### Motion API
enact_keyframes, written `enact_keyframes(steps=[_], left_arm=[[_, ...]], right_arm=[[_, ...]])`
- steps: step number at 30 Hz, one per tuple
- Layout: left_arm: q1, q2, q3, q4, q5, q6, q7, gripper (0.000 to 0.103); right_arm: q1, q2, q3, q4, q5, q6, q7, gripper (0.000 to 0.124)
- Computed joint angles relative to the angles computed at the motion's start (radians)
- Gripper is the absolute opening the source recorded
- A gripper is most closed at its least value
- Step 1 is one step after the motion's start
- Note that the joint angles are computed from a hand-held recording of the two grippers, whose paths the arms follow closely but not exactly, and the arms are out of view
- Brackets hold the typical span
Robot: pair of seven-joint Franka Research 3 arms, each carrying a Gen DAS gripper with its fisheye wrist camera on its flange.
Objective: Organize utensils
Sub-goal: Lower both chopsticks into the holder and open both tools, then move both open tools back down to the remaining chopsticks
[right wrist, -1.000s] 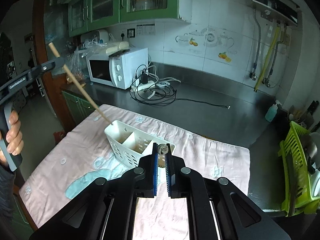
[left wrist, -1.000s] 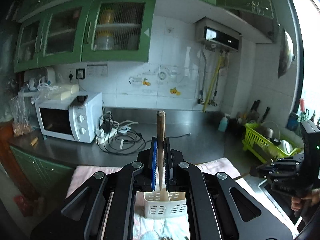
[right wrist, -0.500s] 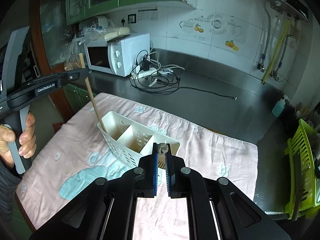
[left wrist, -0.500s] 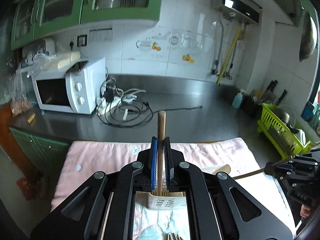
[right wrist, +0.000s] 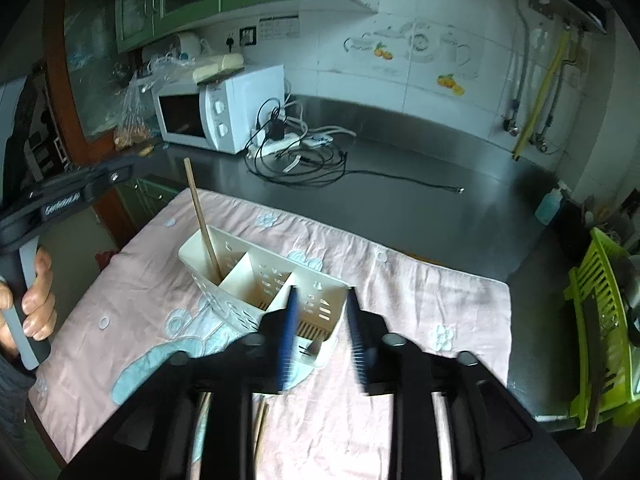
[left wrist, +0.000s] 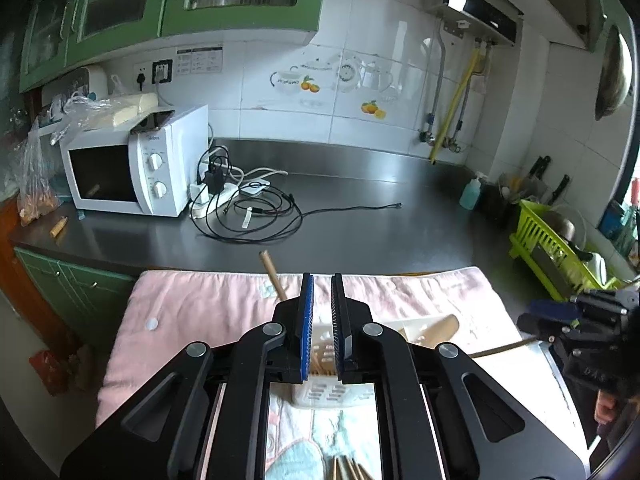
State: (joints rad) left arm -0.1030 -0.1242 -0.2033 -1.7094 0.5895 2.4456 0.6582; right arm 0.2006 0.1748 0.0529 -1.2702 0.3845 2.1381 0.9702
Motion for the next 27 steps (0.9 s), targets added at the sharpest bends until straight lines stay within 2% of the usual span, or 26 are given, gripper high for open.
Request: enact_keyframes(steps=[3, 7, 13, 18, 22, 27], left_arm=[[-0.004, -0.071, -0.005, -0.075, -0.002, 0.016, -0.013, 0.011], [-0.003, -0.19, -0.031, -0.205, -0.004, 0.014, -0.042, 0.033], [-0.033, -0.393, -0.055, -0.45, -0.078, 0.028, -0.073, 0.04], [-0.07, -0.515, -0.089, -0.622, -0.127, 0.03, -0.107, 0.04], [-0.12, -0.583, -0.104, -0.756, -0.183, 0.041, -0.161, 0.039], [-0.172, -0.596, -0.103, -0.855, -0.238, 0.083, -0.195, 0.038]], right_arm=[[-0.011, -0.084, -0.004, -0.101, 0.036, 0.055, -0.038, 0.032], [-0.017, -0.228, -0.021, -0.282, 0.116, 0.106, -0.114, 0.037], [0.003, -0.457, -0.064, -0.606, 0.214, 0.181, -0.22, 0.037], [0.022, -0.617, -0.079, -0.848, 0.216, 0.276, -0.27, 0.037], [0.033, -0.709, -0.098, -0.992, 0.22, 0.285, -0.274, 0.037], [0.033, -0.792, -0.105, -1.136, 0.207, 0.315, -0.265, 0.037]])
